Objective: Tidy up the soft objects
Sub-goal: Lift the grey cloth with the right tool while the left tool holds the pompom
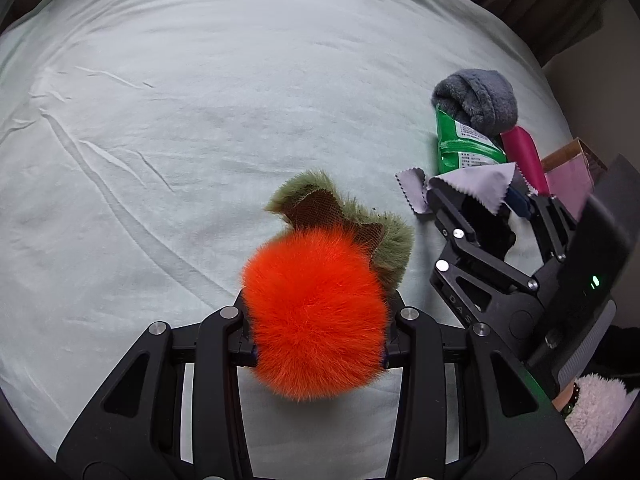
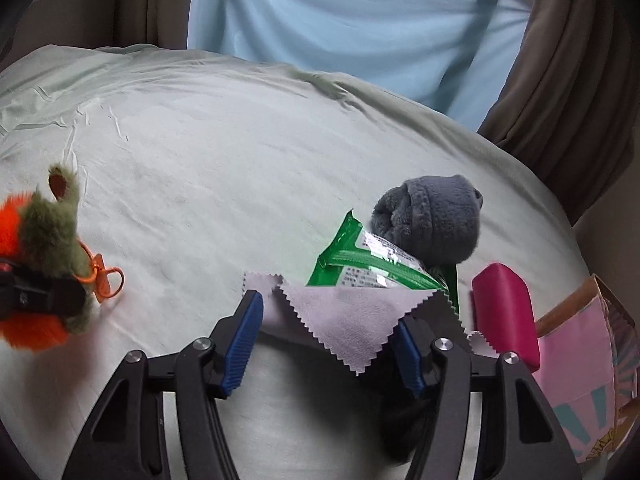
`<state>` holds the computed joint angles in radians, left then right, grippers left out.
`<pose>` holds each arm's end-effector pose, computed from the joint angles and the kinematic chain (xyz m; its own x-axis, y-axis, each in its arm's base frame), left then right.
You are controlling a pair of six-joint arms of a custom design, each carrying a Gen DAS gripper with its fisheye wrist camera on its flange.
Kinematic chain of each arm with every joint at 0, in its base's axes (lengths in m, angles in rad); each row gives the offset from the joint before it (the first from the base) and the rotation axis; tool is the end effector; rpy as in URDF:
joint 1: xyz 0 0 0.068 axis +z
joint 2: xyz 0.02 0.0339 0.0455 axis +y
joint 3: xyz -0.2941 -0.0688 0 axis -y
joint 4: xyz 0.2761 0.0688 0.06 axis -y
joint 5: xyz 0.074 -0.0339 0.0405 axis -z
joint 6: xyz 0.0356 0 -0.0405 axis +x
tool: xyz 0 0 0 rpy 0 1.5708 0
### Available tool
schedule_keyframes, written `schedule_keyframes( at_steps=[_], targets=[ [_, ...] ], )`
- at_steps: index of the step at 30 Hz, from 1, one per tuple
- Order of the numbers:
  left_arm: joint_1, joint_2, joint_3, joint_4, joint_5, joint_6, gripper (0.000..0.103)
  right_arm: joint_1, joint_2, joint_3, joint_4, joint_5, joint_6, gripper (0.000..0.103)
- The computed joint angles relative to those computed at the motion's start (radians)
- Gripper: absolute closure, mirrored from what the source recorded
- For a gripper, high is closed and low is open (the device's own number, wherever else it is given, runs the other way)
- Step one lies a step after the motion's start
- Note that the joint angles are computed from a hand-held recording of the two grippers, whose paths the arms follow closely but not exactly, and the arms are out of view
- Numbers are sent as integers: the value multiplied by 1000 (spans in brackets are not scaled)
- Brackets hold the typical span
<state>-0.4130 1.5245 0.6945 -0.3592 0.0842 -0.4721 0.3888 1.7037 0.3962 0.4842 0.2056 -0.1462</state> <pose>0.2532 -0.1142 0.1424 -0.9520 -0.0776 -0.2962 -0.0048 0.9710 -0.2389 0.2459 0.0929 0.0742 -0.6361 -0.4147 -0.6507 -0.3389 0.9078 -0.2472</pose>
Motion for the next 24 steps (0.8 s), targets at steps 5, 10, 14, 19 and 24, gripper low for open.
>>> schedule_keyframes(
  at_steps=[5, 10, 14, 19, 24],
  targets=[
    [12, 17, 9, 6, 6, 2, 68, -31, 107, 68, -46, -35, 70, 46],
    [30, 9, -3, 8, 12, 15, 68, -81, 109, 99, -90, -155, 93, 67],
    [37, -8, -11, 9, 13, 9, 68, -78, 87, 125, -152, -173, 70, 92],
    [39, -40, -11, 6, 9, 5, 68, -108, 16, 107, -179, -220, 65, 93],
    [24, -104, 1, -33, -9, -1, 68, -134, -111, 85, -239, -247, 89, 93]
  ],
)
